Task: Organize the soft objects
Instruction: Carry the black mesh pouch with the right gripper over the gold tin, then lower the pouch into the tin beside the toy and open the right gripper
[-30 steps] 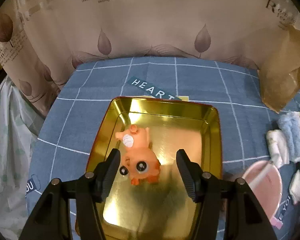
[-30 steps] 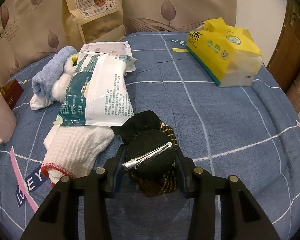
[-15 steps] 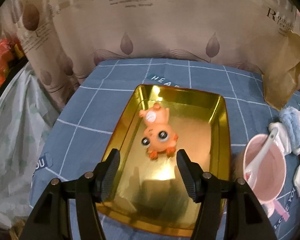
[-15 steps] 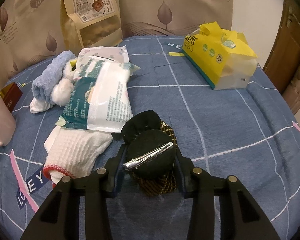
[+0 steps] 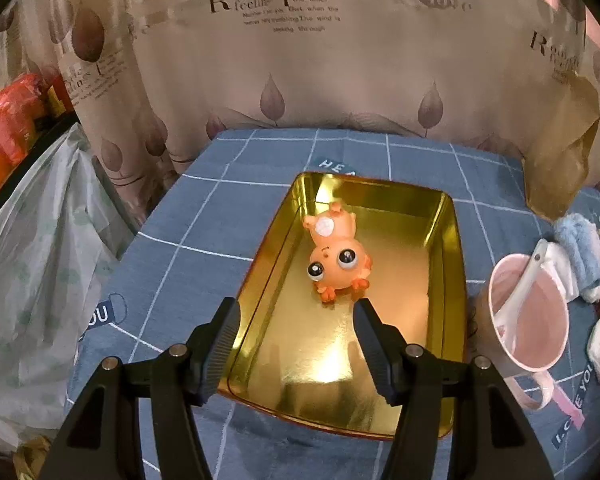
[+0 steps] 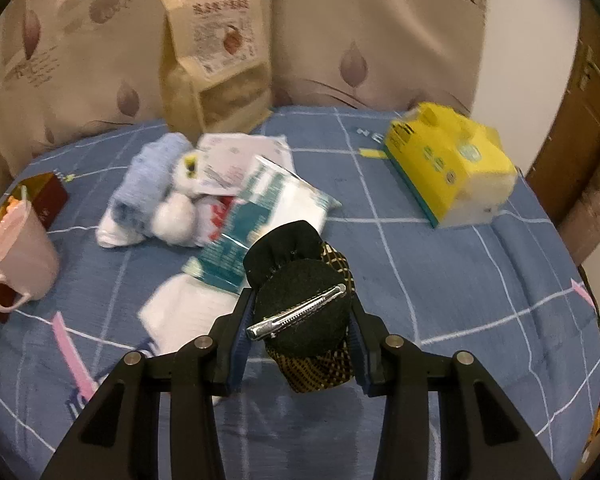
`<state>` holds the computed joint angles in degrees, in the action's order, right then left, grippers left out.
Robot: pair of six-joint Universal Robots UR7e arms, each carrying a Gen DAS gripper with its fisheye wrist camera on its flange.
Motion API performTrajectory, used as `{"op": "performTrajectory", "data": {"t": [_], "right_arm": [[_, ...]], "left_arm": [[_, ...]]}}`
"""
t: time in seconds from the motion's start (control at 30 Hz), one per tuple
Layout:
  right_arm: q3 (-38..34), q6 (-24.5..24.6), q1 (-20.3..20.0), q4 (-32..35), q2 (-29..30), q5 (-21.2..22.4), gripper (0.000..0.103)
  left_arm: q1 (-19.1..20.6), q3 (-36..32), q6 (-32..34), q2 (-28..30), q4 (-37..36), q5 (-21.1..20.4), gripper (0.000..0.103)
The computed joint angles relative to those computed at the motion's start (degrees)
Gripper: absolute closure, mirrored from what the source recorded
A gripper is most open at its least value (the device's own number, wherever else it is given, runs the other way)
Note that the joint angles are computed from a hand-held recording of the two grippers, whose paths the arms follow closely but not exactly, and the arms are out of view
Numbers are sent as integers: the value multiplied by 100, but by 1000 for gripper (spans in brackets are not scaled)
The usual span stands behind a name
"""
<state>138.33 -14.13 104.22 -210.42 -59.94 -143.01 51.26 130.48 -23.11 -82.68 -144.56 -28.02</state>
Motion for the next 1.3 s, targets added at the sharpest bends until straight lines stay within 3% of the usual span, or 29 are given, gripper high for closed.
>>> {"op": "performTrajectory", "data": {"t": [0.23,0.47,0.87,1.3], "right_arm": [[-400,7,353,551,100,57,64],[-1016,186,726,1340,416,503,64],[-2499,256,1189,2551,1498,1302,64],[-4341,199,1413,3830,2836,1440,64]], "left_arm": [[-9,14,-38,-204,53,-34,43],[48,-12,-115,-376,310,3,43],[166,-73,-102,-607,662,12,43],[330,-123,-35,-839,644,-25,43]]}}
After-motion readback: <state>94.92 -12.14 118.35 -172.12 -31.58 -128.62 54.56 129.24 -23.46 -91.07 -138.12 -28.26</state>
